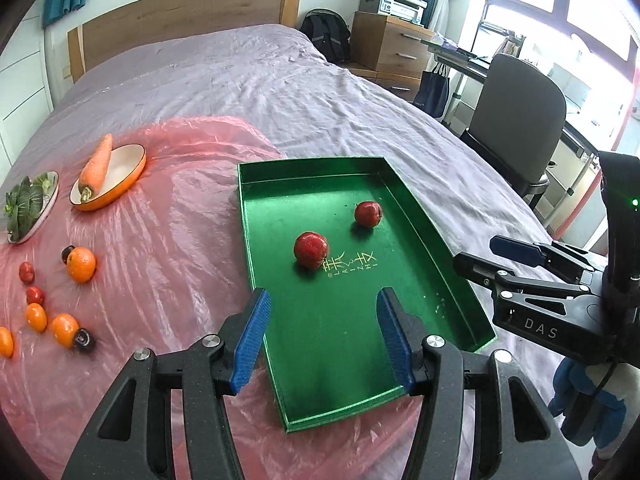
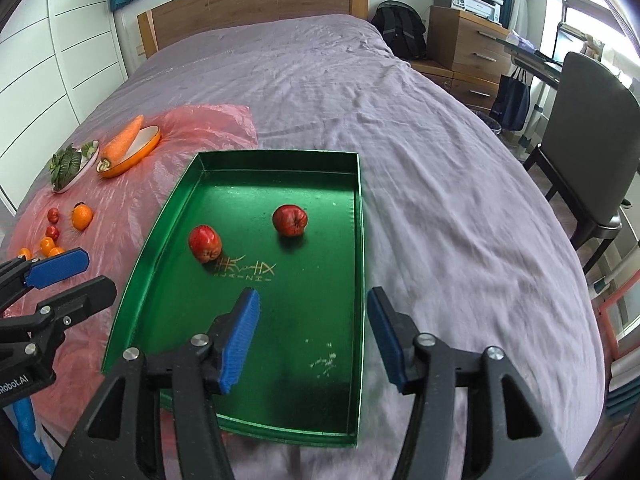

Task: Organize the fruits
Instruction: 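Lift both open tools away from the tray back toward the fruits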

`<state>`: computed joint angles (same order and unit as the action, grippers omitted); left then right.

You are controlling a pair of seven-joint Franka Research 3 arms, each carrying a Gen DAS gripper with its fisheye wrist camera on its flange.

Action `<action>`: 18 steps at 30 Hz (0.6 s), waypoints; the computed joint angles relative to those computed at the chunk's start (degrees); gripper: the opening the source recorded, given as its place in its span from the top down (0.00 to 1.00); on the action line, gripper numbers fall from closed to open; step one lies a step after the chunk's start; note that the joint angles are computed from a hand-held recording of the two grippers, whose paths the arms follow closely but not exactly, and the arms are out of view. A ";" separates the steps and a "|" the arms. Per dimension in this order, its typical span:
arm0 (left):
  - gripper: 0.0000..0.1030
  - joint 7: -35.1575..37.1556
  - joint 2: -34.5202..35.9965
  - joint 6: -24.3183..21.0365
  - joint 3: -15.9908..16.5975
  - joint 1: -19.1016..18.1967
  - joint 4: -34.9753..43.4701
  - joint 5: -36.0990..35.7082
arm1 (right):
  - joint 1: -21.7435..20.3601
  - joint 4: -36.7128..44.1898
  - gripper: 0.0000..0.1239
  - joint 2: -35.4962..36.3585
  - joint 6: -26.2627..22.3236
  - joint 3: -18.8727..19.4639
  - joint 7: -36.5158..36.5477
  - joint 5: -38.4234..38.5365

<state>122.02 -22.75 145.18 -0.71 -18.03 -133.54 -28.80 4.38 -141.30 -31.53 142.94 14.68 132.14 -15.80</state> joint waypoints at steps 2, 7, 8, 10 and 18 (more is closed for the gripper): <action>0.52 -0.29 -2.17 -1.29 -0.03 0.51 -1.11 1.08 | 1.00 -1.02 0.21 -2.39 -1.12 0.22 0.11 0.81; 0.51 -1.85 -6.91 -5.57 0.51 1.19 -3.52 4.17 | 2.98 -3.20 0.21 -8.27 -4.65 1.63 0.84 3.08; 0.49 -2.05 -7.91 -5.82 0.62 1.16 -4.18 4.57 | 3.35 -3.62 0.21 -9.34 -5.31 1.89 0.99 3.58; 0.48 -2.30 -10.17 -6.62 1.12 0.88 -5.53 5.09 | 3.93 -4.43 0.21 -11.44 -6.84 2.63 1.69 4.52; 0.48 -3.34 -18.63 -10.32 2.72 -0.60 -9.99 7.21 | 7.02 -7.73 0.21 -19.00 -12.25 4.97 5.35 8.67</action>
<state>118.68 -41.38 134.86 2.01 -18.63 -143.53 -21.58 11.40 -149.02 -50.53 130.69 19.65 137.49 -7.14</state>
